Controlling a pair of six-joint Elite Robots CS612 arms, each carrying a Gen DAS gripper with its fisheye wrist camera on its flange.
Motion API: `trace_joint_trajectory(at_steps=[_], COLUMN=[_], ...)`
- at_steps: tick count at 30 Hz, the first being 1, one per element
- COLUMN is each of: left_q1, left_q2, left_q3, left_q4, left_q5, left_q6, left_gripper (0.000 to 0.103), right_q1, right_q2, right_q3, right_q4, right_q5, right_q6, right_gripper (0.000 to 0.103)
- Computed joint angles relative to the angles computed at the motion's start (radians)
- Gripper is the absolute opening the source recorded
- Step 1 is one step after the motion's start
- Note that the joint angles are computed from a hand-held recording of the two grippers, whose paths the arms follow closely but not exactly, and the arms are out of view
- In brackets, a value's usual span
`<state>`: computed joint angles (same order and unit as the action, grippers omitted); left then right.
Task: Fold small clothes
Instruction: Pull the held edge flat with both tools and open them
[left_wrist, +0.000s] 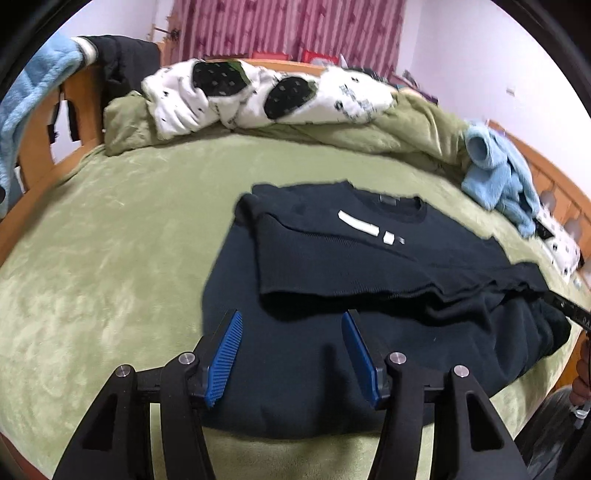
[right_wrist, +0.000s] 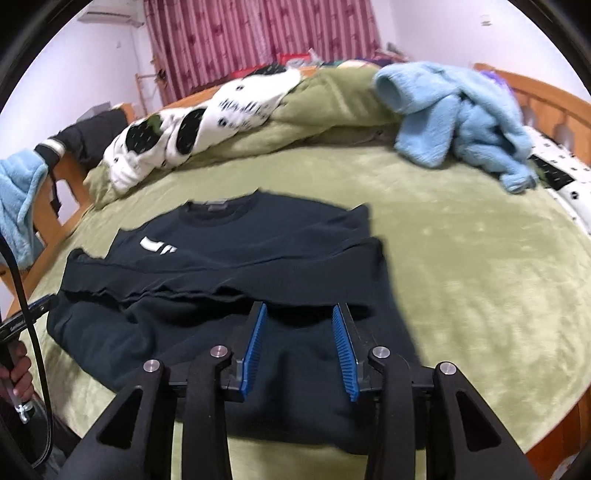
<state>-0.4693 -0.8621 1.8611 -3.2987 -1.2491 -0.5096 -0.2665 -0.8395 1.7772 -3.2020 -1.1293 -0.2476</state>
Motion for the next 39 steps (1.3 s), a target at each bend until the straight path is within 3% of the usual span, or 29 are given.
trace_joint_trajectory(at_steps=[6,19,31,39], left_q1=[-0.002,-0.001,0.043,0.07], left_q2=[0.025,0.074,0.094,0.128], left_q3=[-0.029,-0.122,-0.176,-0.273], left_q4=[0.055,0.131,0.06,0.092], left_q5=[-0.002,0.038,-0.072,-0.076], left_q6=[0.031,0.078,0.04,0.057], left_gripper=[0.054,0.057,0.057,0.057], right_q1=[0.031,0.057,0.053,0.066], right_q2=[0.032,0.083,0.102,0.146], right_q3=[-0.032,-0.125,-0.193,-0.307], right_q4=[0.087,0.152,0.176,0.191], right_q5=[-0.051,-0.118,-0.068,-0.113], right_q6=[-0.03,0.036,0.087,0.131], right_gripper=[0.036,0.03,0.028,0.028])
